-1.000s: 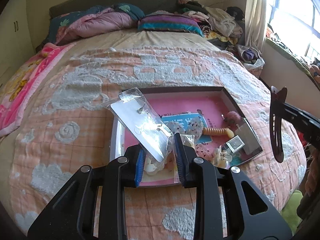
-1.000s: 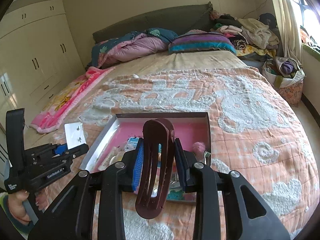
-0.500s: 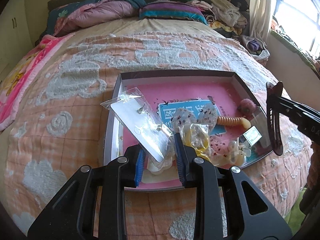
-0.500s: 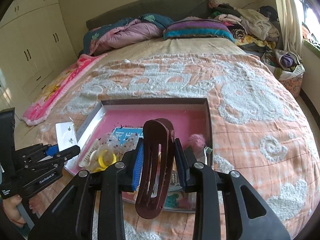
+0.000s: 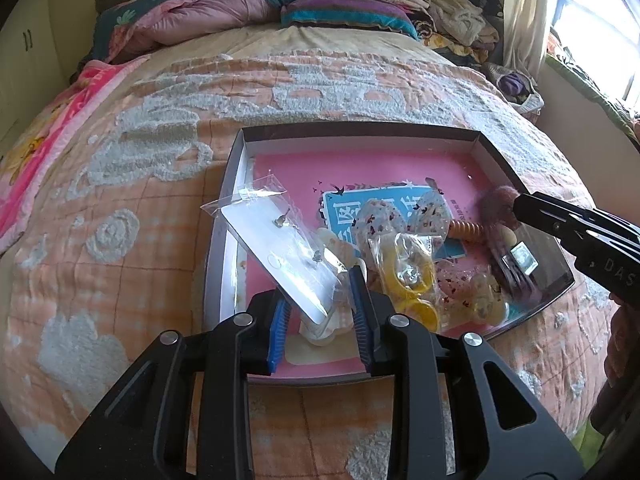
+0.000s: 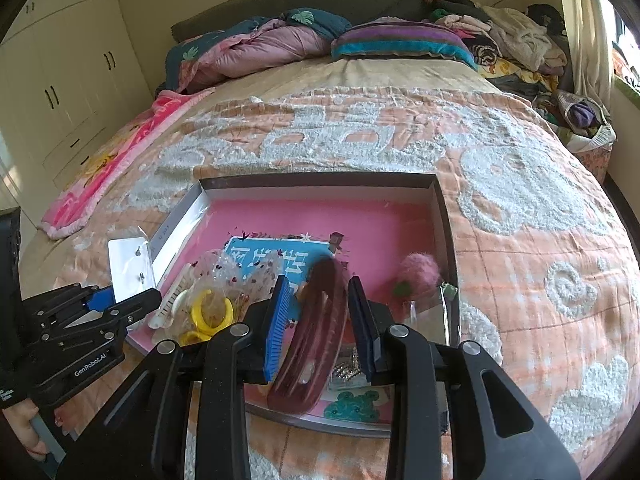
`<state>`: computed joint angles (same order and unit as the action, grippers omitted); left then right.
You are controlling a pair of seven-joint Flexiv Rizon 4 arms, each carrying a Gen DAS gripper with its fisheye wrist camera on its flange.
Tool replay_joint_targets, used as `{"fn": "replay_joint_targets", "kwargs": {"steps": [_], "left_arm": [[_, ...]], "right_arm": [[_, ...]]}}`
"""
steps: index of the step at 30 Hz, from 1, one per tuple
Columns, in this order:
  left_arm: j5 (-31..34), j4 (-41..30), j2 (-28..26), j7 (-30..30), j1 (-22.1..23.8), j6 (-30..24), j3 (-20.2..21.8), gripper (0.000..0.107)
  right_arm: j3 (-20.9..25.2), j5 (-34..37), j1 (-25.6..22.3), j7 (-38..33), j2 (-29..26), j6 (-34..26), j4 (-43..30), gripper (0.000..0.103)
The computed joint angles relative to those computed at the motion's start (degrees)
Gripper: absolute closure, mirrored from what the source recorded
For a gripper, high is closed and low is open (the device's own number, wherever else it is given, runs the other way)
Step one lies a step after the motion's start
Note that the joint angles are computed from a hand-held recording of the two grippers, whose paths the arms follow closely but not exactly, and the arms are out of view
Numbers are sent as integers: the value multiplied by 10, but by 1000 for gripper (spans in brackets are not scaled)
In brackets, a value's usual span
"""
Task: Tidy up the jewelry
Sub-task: 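Open both tools to drop the clip and card into the tray, then lift both open tools away from the tray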
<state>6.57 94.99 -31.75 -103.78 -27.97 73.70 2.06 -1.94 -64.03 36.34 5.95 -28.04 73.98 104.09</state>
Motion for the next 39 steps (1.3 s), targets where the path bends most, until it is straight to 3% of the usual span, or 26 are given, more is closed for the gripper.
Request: {"fn": "replay_joint_targets", "kwargs": {"steps": [4, 7, 11, 13, 16, 19, 24, 27, 39], "left_arm": [[2, 0, 1, -1, -1, 0, 1, 86], [5, 1, 5, -3, -4, -1, 3, 80], [18, 5, 18, -15, -13, 3, 11, 60], [21, 10, 26, -20, -14, 6, 11, 58], [31, 21, 44, -31, -18, 13, 15, 44], [44, 35, 66, -45, -22, 19, 18, 39], [77, 68, 110, -79, -32, 30, 24, 19], [100, 84, 131, -100, -34, 30, 24, 13], [205, 160, 206, -209, -24, 30, 2, 13]], "right_arm": [[-2, -14, 1, 15, 10, 2, 9, 66], [-2, -38, -1, 40, 24, 8, 21, 60], [8, -81, -7, 74, 49, -3, 36, 50], [17, -110, -12, 97, 63, -12, 43, 40], [35, -152, -21, 128, 89, -33, 58, 26], [56, -193, -31, 162, 117, -56, 73, 15], [99, -231, -47, 188, 159, -99, 101, 6], [119, -247, -52, 206, 182, -115, 119, 5], [171, -237, -41, 238, 238, -176, 186, 4]]}}
